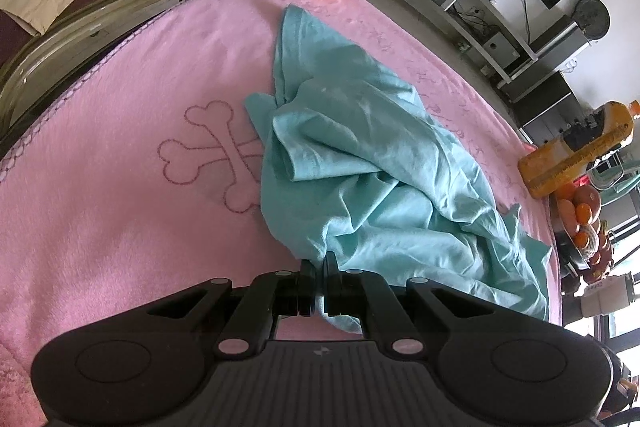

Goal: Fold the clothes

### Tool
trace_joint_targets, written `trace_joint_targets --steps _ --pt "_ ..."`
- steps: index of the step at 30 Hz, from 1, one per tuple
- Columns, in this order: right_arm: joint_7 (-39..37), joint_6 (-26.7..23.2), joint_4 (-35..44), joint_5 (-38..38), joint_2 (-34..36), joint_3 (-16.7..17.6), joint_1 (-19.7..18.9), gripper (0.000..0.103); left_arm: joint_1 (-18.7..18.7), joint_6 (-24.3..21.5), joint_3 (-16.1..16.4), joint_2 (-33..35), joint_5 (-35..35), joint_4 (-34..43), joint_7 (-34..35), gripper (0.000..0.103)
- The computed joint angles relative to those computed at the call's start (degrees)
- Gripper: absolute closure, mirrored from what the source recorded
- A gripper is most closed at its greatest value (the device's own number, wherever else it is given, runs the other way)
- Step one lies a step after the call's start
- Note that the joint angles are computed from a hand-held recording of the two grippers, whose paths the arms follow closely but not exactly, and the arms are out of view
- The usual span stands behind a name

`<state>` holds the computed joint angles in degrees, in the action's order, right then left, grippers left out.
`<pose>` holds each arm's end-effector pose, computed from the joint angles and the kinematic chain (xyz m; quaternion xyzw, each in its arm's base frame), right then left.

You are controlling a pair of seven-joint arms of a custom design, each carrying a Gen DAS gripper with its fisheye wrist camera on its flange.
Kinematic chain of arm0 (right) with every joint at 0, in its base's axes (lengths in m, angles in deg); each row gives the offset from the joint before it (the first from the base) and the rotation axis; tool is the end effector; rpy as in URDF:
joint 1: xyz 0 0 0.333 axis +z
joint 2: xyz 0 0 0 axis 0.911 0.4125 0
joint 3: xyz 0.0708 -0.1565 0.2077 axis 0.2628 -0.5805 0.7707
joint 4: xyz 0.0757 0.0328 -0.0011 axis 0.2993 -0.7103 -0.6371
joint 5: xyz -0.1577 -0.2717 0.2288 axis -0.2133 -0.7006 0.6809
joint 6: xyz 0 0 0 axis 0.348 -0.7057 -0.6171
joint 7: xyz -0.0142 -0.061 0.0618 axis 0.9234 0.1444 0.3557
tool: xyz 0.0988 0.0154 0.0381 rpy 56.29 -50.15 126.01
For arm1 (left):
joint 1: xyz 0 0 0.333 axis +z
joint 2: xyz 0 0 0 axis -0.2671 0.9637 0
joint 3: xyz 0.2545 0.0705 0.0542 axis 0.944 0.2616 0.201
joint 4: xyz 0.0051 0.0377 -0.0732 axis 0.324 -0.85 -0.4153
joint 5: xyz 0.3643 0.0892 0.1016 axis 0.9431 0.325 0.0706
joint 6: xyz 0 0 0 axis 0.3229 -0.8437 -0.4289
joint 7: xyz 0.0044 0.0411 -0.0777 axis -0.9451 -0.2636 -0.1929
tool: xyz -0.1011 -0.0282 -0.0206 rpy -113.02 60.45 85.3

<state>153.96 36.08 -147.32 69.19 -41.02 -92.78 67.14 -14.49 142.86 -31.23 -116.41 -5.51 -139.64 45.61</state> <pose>0.5646 0.0158 0.4344 -0.4267 0.7447 0.2802 0.4299 0.4194 -0.0386 0.5191 -0.8632 0.3664 -0.3262 0.1192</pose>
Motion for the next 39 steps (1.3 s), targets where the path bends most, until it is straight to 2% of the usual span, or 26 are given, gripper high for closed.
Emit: trace_joint_targets --steps 5,6,7,9,14,16,18,22,24,25,26,27,28,30,32,34,36,37,38,39 --pt "-5.2 9.1 -0.9 -2.8 -1.7 1.3 2.0 0.073 -0.6 2.3 0.9 1.1 -1.3 -0.5 0.4 0.102" --pt "-5.1 9.8 -1.0 -2.6 -1.7 1.2 2.2 0.077 -1.0 2.9 1.3 1.4 -1.9 -0.5 0.7 0.102" --pt "-4.9 10.6 -1.2 -3.4 -1.9 1.3 2.5 0.090 -1.3 3.4 1.6 1.8 -2.4 -0.4 1.1 0.102" --pt "-3.5 11.4 -0.6 -9.1 -2.0 1.7 3.2 0.101 -1.9 3.0 2.1 2.2 -2.9 1.2 2.6 0.103" --pt "3.7 13.3 3.1 -14.5 -2.5 1.9 4.4 0.101 -2.1 2.3 2.5 4.3 -3.4 7.2 6.0 0.103" --pt "8.6 12.3 9.5 -16.9 -0.5 2.1 4.7 0.101 -1.0 3.4 2.2 5.4 -2.5 12.1 6.6 0.103" --pt "11.0 12.8 16.3 -17.3 0.7 2.4 4.8 0.101 0.6 6.5 1.4 4.0 -1.1 15.2 6.2 0.103" --pt "6.0 17.0 23.4 -7.4 -2.6 1.9 4.8 0.101 5.5 13.9 -1.5 0.4 3.2 20.2 3.7 0.103" --pt "1.8 20.7 24.3 -2.4 -5.6 1.5 5.7 0.101 9.0 12.6 -4.1 -1.2 6.4 23.1 1.8 0.102" --pt "1.8 22.1 24.2 -3.4 -6.7 1.5 6.2 0.101 10.0 11.3 -4.8 -1.5 7.7 24.8 1.1 0.103" --pt "4.8 21.3 25.4 -7.7 -6.6 1.5 6.3 0.101 9.9 10.8 -4.7 -1.8 8.1 26.1 0.5 0.103" --pt "9.1 18.4 26.9 -12.5 -6.5 2.0 5.2 0.101 9.0 12.1 -4.0 -2.4 8.0 26.7 0.5 0.103" --pt "11.0 16.6 27.8 -13.2 -6.8 0.6 6.2 0.101 8.6 13.4 -3.7 -3.1 8.1 27.0 0.4 0.102" --pt "5.9 17.4 26.9 -7.3 -9.9 -1.0 7.3 0.101 9.7 16.9 -4.4 -5.9 9.3 26.1 -0.3 0.102" --pt "-1.2 21.4 24.0 -3.1 -14.2 -1.9 9.1 0.101 10.9 19.0 -5.2 -8.1 10.2 26.0 -0.6 0.102" --pt "-6.9 24.8 22.0 -1.2 -17.6 -3.1 11.5 0.101 11.5 13.9 -6.0 -8.5 11.0 27.8 -0.1 0.102" --pt "-1.7 20.1 23.9 -8.8 -16.9 -3.3 10.6 0.101 8.8 13.6 -4.4 -8.9 9.3 27.4 -0.7 0.102" --pt "-0.1 18.5 24.3 -9.0 -16.8 -4.2 11.0 0.101 7.3 15.5 -3.6 -9.9 8.3 26.1 -1.1 0.102" --pt "-1.1 18.6 23.6 -7.2 -17.8 -5.1 11.7 0.101 7.7 17.0 -3.9 -11.2 8.2 24.6 -1.7 0.102" --pt "-4.6 21.0 22.1 -4.5 -19.4 -5.6 12.9 0.101 8.8 16.5 -4.7 -12.6 8.4 23.6 -2.4 0.101"
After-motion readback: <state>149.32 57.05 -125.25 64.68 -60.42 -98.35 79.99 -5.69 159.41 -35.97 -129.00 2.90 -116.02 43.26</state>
